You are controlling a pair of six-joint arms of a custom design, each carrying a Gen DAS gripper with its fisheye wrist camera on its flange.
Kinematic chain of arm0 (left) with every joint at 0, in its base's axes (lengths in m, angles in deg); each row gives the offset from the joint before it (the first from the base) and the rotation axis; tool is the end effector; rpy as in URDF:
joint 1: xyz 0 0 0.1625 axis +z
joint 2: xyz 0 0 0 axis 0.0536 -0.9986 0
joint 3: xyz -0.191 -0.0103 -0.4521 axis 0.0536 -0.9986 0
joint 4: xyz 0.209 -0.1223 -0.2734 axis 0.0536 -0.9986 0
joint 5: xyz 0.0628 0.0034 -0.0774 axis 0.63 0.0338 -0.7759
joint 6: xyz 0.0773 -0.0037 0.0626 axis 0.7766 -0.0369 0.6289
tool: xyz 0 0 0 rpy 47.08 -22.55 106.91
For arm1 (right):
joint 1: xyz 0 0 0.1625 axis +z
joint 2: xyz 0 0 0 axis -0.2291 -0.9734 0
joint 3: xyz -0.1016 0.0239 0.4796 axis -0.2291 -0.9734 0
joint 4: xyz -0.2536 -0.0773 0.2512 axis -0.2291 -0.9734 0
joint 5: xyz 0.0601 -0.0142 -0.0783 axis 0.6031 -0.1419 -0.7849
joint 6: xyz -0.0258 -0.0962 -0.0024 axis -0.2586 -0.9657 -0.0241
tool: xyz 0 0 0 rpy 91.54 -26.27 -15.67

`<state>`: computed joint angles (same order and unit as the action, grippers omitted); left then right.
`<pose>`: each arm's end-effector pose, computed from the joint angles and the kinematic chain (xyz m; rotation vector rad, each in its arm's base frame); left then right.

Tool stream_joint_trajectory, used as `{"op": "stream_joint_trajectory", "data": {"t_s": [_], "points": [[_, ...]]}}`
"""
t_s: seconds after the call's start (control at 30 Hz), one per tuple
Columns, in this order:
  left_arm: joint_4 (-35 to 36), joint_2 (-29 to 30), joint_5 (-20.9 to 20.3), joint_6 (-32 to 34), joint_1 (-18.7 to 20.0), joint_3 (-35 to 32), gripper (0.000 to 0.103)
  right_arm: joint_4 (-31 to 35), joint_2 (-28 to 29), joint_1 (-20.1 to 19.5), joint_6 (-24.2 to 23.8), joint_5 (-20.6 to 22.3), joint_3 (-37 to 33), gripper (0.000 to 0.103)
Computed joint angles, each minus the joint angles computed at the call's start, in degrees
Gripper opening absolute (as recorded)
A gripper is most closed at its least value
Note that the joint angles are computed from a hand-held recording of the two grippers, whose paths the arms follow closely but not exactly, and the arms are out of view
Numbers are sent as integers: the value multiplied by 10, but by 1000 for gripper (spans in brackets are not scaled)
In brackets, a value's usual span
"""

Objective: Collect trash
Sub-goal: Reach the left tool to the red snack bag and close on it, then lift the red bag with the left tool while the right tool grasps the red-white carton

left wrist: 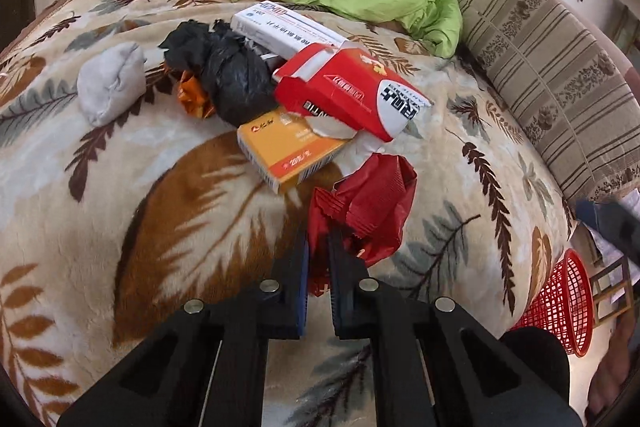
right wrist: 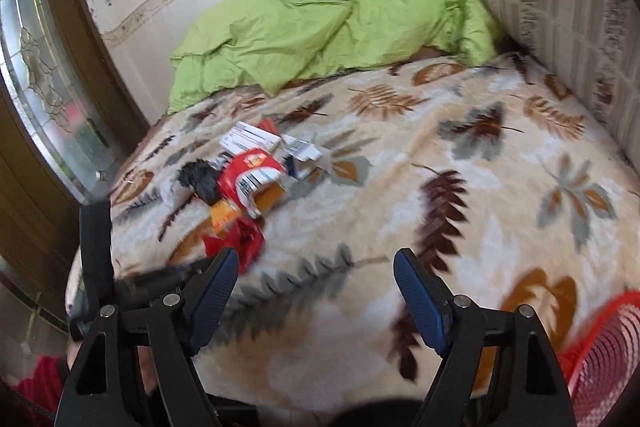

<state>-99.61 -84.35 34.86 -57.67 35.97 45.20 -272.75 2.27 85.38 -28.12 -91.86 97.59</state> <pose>-0.3390 -0.5279 -0.0904 0.3593 2.5999 -0.7862 -0.0173 -0.4908 0.3679 0.5072 -2.5628 0.9414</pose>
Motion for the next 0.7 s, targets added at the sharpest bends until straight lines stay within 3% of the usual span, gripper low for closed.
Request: {"op": "stream_joint_trajectory", "data": {"t_s": [0.2, 0.37, 0.53, 0.6, 0.7], "points": [[-24, -10, 19, -12, -5, 26, 8, 131, 54, 21, 42, 23, -98, 82], [-39, -22, 43, -25, -13, 51, 8, 178, 115, 35, 95, 30, -161, 71], [-49, -29, 56, -33, -18, 71, 8, 212, 146, 40, 126, 35, -187, 20], [-58, -31, 60, -31, -21, 77, 8, 178, 139, 38, 118, 47, -164, 8], [-67, -31, 67, -28, -26, 81, 8, 142, 124, 36, 99, 56, -137, 4]]}}
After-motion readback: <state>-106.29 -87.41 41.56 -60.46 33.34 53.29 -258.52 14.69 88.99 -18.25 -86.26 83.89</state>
